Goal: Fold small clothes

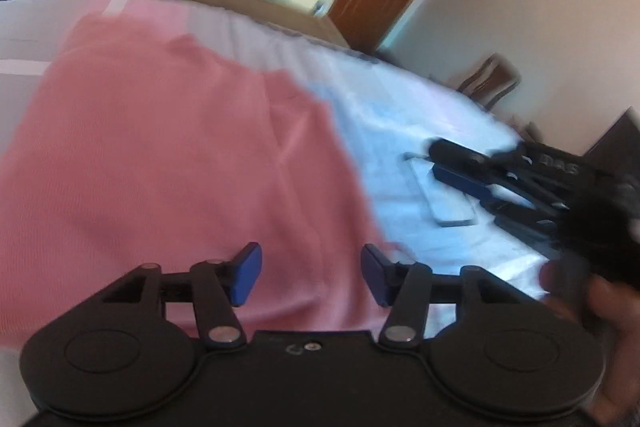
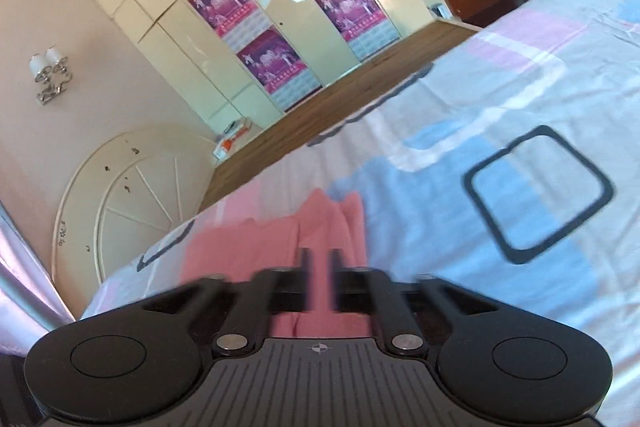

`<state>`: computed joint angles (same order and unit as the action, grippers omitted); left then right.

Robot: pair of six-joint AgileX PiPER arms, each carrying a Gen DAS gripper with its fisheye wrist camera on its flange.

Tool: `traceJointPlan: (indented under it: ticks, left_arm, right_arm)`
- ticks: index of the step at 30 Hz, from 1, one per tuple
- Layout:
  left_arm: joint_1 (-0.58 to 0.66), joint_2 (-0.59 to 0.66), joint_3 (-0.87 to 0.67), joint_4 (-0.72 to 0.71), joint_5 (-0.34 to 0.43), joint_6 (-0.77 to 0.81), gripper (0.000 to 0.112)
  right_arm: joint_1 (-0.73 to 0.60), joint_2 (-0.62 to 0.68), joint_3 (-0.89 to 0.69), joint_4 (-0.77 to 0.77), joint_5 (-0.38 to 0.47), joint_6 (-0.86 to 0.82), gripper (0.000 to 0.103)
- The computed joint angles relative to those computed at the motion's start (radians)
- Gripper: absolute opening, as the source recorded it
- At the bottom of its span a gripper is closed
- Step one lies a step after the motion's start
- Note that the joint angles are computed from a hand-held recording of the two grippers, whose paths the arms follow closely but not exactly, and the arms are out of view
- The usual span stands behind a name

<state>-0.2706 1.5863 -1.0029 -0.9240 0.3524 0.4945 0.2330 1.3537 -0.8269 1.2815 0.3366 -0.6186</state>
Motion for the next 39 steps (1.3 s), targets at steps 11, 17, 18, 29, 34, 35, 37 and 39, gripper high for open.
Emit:
traceJointPlan:
  ticks: [11,17,18,29,34,35,37,39]
  left_arm:
    - [0.360,0.023,-0.046,0.257,-0.018,-0.116,0.053]
    - [0.449,0.072,-0.011,0.045,0.032,0.110,0.057]
    - [0.450,0.063,-0.003,0.045,0.033,0.107,0.058]
    - [0.407,0.016,-0.045,0.216,0.106,0.019,0.045]
    - [0.267,0.027,-0.083,0.467,0.109,-0.171,0.051]
    - [0.249,0.049,-0.089,0.505,0.100,-0.219,0.053]
    - [0.262,0.057,-0.100,0.462,0.112,-0.196,0.053]
    - [0.318,0.042,-0.093,0.297,0.125,-0.035,0.051]
  right_arm:
    - [0.073,0.184,-0.073,0.127,0.147,-0.204,0.041]
    - [0.086,0.332,-0.167,0.108,0.257,-0.174,0.041]
    - [0.098,0.341,-0.170,0.108,0.243,-0.180,0.041]
    - [0.206,0.203,-0.239,-0.425,0.090,0.144,0.008]
    - [0.145,0.096,-0.086,-0.501,0.068,0.167,0.008]
    - [0.125,0.137,-0.084,-0.458,0.096,0.138,0.009]
    - [0.107,0.177,-0.059,-0.299,0.098,-0.003,0.010]
    - [0.099,0.156,-0.040,-0.190,0.071,-0.091,0.021]
